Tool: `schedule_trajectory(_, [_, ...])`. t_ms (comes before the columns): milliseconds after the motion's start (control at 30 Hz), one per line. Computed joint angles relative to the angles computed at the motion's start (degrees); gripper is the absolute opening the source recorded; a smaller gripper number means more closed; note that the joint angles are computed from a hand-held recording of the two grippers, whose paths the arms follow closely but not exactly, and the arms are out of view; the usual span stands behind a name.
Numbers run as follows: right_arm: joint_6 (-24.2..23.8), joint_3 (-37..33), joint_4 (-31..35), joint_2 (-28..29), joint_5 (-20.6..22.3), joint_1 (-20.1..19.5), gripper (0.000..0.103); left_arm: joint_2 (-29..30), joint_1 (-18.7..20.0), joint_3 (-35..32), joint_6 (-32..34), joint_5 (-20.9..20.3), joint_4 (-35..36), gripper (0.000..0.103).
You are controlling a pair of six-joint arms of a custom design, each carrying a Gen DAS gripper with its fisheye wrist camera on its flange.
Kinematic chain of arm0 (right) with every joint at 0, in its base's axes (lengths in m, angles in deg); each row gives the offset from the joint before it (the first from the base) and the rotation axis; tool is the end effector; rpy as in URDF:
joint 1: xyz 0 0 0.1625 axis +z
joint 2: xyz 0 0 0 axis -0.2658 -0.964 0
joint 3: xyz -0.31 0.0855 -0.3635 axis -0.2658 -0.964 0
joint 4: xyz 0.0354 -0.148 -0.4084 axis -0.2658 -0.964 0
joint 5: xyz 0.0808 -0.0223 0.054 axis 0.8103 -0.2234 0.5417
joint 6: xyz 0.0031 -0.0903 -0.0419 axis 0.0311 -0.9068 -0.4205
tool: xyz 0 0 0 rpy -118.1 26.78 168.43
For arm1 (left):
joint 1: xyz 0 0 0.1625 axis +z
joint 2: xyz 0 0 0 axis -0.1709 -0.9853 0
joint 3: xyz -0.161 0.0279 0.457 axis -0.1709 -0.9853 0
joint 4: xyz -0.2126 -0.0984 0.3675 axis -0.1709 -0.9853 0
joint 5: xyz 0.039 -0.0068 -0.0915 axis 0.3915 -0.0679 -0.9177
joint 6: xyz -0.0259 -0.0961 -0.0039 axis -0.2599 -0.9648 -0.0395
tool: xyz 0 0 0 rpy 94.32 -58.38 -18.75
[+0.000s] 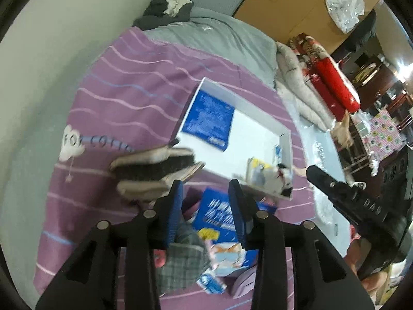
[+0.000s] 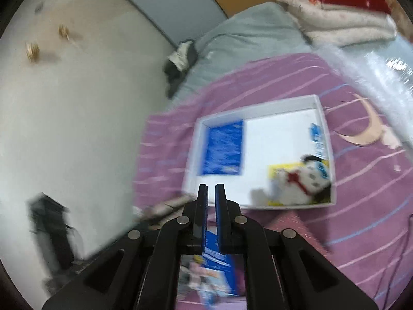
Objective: Organize soft objects
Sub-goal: 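Grasp the large blue eye-mask bag with the right gripper while the left grasps the green plaid pouch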
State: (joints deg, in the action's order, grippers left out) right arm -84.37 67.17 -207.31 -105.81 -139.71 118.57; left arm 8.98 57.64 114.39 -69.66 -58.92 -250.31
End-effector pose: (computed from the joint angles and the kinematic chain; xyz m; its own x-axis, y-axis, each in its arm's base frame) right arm 0.2324 -0.5562 0.1821 -0.9543 -0.0526 0.2941 -0.2114 0.8143 -0.5406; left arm -0.2260 -0.5365 0.1711 -0.9365 -0.0503 -0.3471 0.1487 0.8394 -0.5227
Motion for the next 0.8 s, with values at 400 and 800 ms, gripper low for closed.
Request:
schedule_trajectory(400, [-7.28,4.17,0.03,-0.51,13.34,-6.76,0.022,-2.03,2.77,2.32,1.88,-9.18,4.51,0.065])
schedule_trajectory(800, [-9.71,4.04,7.19,-0.82,20.09,-9.24,0.029,-2.54,7.07,0.98,1.28,-18.07,12.12,0.065])
